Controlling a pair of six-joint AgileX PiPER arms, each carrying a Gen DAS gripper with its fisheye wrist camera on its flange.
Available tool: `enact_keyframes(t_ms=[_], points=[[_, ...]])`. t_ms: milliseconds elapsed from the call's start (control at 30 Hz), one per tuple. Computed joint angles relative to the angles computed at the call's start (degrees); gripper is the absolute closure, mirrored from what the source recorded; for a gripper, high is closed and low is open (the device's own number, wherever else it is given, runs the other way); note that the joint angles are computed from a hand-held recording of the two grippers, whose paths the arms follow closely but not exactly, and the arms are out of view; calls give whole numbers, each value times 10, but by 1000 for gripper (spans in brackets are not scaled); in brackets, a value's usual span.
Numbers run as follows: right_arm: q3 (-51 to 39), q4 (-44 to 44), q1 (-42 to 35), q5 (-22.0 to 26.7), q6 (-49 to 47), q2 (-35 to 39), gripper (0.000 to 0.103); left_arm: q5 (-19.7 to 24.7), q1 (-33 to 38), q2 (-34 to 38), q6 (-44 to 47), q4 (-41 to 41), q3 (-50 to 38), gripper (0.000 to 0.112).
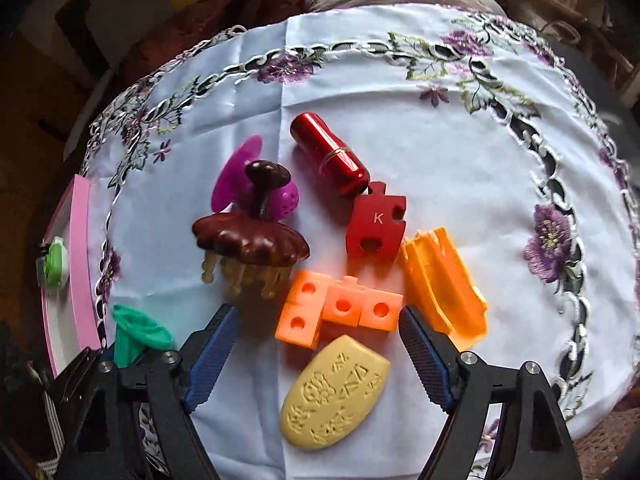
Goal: Organize rigid objects
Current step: 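Lift the teal spool with the left tool while the right tool hovers over orange cubes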
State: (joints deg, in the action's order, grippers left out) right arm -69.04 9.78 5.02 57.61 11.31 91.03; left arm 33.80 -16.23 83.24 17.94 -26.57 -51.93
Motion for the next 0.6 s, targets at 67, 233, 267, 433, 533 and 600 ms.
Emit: enact_keyframes(t_ms=[67,233,267,433,533,600], points=[[1,-22,5,-5,21,6,20,-1,2,-2,3,-4,3,82],[29,-80,20,-47,44,1,43,-8,1,-6,9,-8,11,82],[30,-95,27,-49,55,0,43,-12,-1,-8,9,-6,14,82],[27,-122,50,-48,57,6,43,-26,-13,-15,-12,14,21,82],[28,-115,45,-47,53,4,43,-32,-27,-20,-46,53,22,82],[29,-118,46,-47,53,3,43,-31,-36,-27,-79,84,22,82]])
